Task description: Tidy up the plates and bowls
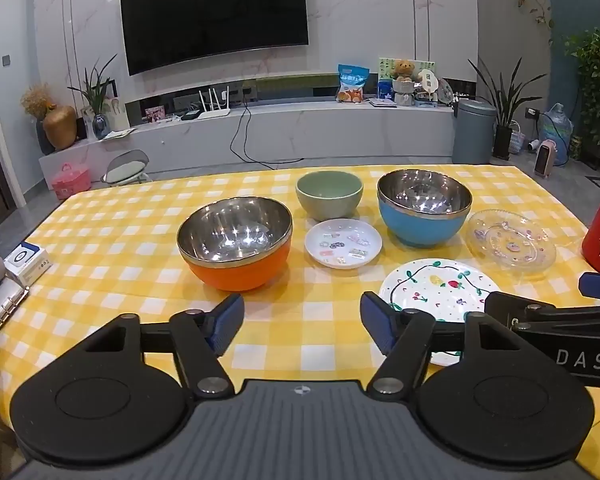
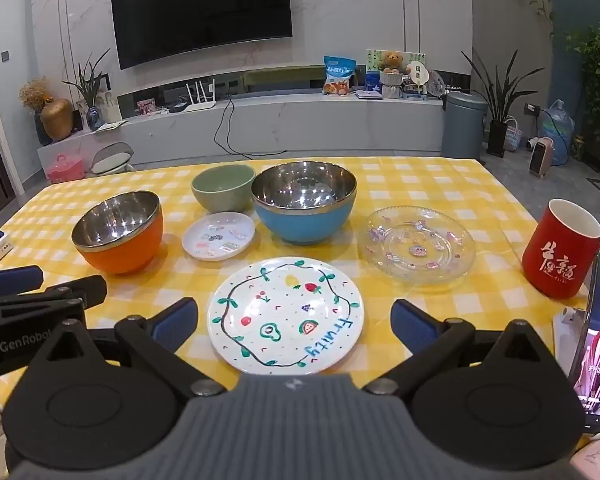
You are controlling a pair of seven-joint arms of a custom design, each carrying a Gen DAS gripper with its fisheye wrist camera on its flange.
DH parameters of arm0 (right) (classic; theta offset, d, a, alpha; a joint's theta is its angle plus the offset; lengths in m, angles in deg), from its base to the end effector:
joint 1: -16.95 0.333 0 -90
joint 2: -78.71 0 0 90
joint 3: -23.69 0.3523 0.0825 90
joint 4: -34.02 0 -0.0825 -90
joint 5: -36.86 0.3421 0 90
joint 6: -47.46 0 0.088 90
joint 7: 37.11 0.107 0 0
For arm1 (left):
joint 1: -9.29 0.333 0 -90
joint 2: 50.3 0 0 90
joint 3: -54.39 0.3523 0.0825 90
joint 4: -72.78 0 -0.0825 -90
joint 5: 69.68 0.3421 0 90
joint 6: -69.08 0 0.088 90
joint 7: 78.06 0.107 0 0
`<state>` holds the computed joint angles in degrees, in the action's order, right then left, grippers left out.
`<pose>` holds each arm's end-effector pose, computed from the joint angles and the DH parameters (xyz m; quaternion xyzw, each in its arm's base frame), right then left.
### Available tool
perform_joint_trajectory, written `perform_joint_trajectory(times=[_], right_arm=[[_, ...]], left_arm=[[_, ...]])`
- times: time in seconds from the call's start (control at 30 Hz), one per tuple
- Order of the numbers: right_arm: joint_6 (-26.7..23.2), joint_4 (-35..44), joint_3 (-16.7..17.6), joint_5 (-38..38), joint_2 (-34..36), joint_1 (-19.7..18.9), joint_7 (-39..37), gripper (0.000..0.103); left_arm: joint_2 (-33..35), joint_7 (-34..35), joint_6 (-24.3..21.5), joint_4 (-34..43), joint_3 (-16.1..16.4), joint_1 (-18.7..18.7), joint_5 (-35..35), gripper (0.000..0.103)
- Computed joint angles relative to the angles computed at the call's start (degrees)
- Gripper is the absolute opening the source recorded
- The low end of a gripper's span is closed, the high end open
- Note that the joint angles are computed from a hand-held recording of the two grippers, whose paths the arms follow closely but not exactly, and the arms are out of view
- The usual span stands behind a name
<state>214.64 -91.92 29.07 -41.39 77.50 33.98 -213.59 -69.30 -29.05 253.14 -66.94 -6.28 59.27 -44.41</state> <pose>0.4502 0.2517 0.4995 -0.6347 0.6272 -0.2821 0.3526 0.4480 -0.1718 0.5178 -0.6130 0.6429 -0.3136 0.3354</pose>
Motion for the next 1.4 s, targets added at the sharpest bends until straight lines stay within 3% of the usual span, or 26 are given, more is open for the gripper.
perform_joint_trajectory(times=[0.1, 0.13, 0.2, 0.33, 1.4], right_arm=[[-0.45, 0.01, 0.06, 0.70, 0.03, 0.09, -0.61, 0.100], [-0.47, 0.05, 0.05, 0.90, 0.09, 0.10, -0.85, 0.100], [-0.56, 0.13, 0.02, 1.43, 0.21, 0.13, -1.42, 0.100], [-0.79, -0.57, 0.07, 4.58, -0.96, -0.05, -4.37, 0.100], [-1.98, -0.93, 0.41, 6.07, -0.50, -0.08, -5.76, 0.100]], left_arm=[[-0.97, 1.20, -0.38, -0.57, 0.93, -1.58, -1.96, 0.074], [-0.88, -0.89, -1.98, 0.52, -0.94, 0.20, 0.22, 0.074], [-0.53, -1.67, -2.76, 0.77, -0.52, -0.54, 0.87, 0.074], [0.82, -2.73, -2.26, 0.76, 0.75, -1.28, 3.30, 0.074], [2.75, -13.68, -4.14, 2.15, 5.22, -4.96, 16.02, 0.074]])
